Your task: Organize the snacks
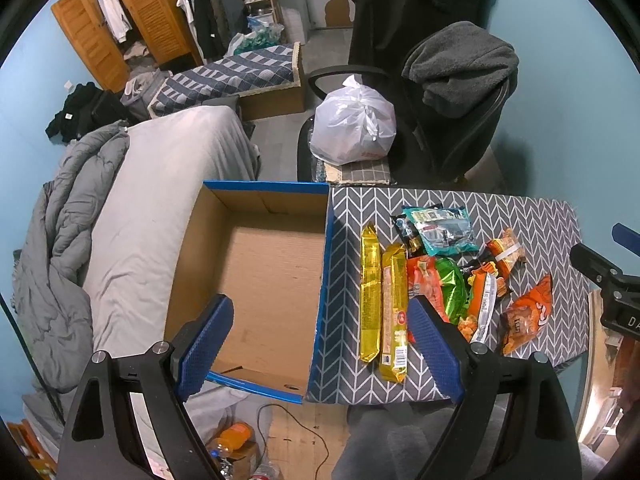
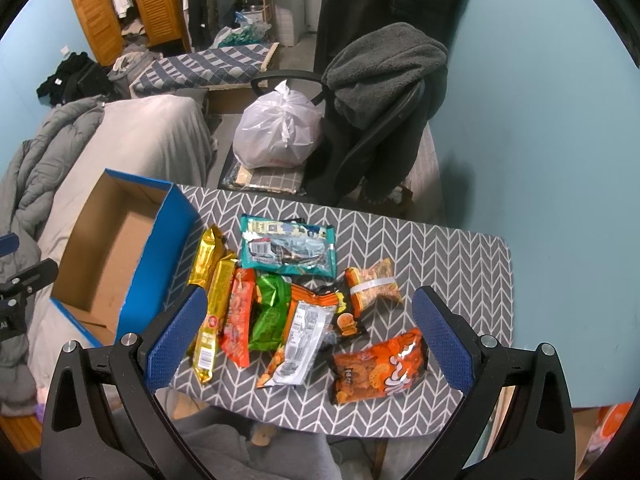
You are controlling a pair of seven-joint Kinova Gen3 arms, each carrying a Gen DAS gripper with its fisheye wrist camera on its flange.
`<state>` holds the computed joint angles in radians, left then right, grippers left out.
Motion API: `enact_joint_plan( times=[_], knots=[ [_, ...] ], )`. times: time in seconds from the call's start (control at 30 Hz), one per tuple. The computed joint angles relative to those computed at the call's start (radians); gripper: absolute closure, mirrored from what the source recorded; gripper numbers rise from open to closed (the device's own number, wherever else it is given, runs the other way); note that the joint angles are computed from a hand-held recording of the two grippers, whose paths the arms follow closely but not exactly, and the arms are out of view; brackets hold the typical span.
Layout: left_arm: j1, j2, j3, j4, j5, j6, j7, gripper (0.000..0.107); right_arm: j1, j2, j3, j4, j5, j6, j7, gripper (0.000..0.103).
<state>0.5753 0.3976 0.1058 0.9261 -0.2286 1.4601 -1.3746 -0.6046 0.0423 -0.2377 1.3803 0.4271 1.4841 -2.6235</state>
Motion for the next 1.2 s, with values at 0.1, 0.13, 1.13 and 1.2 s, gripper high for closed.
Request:
enact_joint_plan(
  times=[0.1, 0.13, 1.13, 1.2],
  knots=[
    [0.000, 0.000, 0.000, 0.000, 0.000, 0.001, 0.000, 0.017, 0.021, -0.010, 0.008, 0.012, -0.012, -0.013, 0.025, 0.002],
    [0.000, -0.001, 0.000, 0.002, 0.001, -0.002, 0.000, 0.017, 0.019, -0.009, 0.004, 0.011, -0.010, -0.011, 0.019, 0.002],
    [0.002, 0.000, 0.005, 0.013, 0.010, -0.004, 0.006, 0.017, 0.027, -0.011, 0.005, 0.016, -0.019, -0.020, 0.023, 0.002],
    [0.001, 0.002, 0.004, 0.008, 0.009, -0.001, 0.003, 0.017, 0.027, -0.009, 0.004, 0.013, -0.018, -0.017, 0.023, 0.002]
  ],
)
